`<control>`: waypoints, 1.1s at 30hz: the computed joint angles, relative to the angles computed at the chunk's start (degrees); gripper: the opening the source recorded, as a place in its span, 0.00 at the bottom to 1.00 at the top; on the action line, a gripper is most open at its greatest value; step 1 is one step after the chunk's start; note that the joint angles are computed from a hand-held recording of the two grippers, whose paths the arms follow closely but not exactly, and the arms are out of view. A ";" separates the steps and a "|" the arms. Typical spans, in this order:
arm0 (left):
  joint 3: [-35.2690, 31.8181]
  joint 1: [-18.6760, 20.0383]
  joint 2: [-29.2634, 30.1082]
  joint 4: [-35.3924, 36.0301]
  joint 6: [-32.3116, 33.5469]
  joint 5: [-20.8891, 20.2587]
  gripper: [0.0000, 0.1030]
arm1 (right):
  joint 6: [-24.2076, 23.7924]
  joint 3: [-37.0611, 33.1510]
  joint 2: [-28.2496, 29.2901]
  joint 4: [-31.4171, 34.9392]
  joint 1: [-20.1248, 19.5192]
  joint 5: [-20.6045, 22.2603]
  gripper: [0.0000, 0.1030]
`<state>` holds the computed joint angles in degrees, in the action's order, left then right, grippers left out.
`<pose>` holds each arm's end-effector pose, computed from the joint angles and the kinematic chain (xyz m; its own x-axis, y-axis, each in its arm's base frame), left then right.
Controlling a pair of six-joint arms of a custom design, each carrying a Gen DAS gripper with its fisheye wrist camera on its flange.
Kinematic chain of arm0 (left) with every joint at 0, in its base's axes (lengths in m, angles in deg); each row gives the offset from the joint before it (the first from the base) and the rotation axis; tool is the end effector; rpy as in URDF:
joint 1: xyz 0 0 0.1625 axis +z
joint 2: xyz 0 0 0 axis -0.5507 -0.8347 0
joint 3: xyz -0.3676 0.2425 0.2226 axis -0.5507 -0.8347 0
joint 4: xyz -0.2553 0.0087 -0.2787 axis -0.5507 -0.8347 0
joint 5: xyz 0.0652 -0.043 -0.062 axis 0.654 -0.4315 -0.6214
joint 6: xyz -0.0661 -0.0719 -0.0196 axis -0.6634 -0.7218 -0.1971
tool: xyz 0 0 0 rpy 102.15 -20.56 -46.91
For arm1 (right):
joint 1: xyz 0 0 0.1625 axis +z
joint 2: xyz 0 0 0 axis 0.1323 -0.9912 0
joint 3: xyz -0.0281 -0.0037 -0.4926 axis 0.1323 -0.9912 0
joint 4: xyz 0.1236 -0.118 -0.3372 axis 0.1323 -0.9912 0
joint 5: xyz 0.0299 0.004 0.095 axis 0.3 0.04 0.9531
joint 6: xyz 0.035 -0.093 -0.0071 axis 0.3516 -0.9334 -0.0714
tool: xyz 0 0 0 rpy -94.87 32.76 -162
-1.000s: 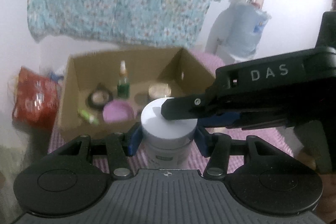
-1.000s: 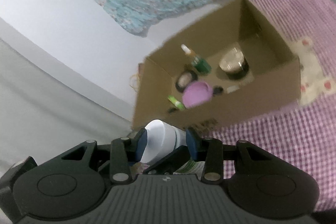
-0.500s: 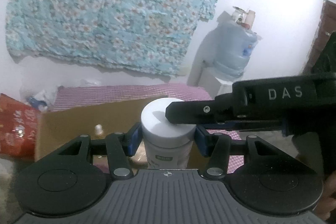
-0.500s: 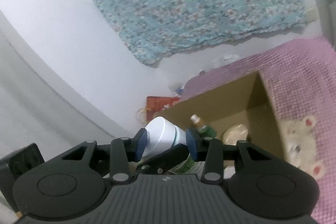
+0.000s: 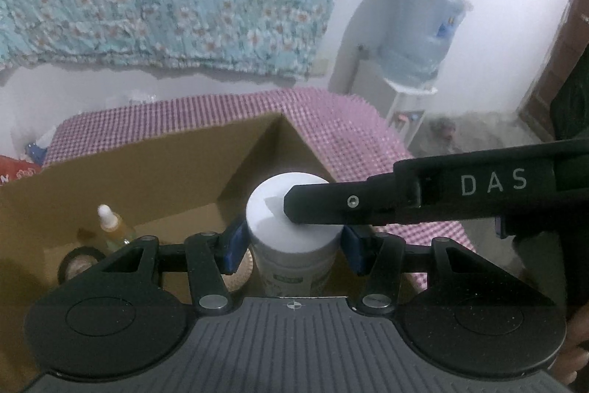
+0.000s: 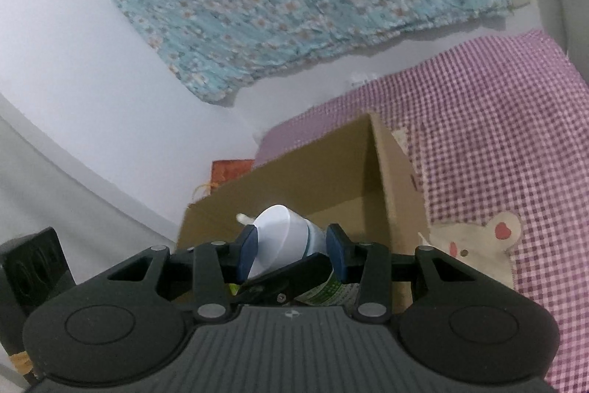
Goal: Organize rigid objects
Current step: 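Carry the white bottle into the box and open the right tool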
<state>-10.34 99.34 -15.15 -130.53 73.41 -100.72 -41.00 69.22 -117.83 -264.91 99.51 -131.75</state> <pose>-0.2005 -0.7919 0.2633 -0.3901 0.8943 -0.2193 0.9199 0.3681 -0.1352 0.2972 -0.6721 0.1593 -0.9748 0.2051 0.0875 0.0106 0.4345 -0.9006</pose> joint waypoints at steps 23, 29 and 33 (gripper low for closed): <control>6.84 0.06 -4.19 -8.16 1.68 -3.65 1.00 | -3.80 4.80 0.55 -12.75 1.63 -4.15 0.51; 12.26 0.27 -9.67 -12.20 2.32 -5.71 1.00 | -6.82 6.97 1.87 -23.19 5.30 -7.38 0.60; 17.35 -0.49 -13.76 -17.72 2.40 -1.69 1.00 | -9.65 6.40 3.30 -25.54 7.99 -10.74 0.80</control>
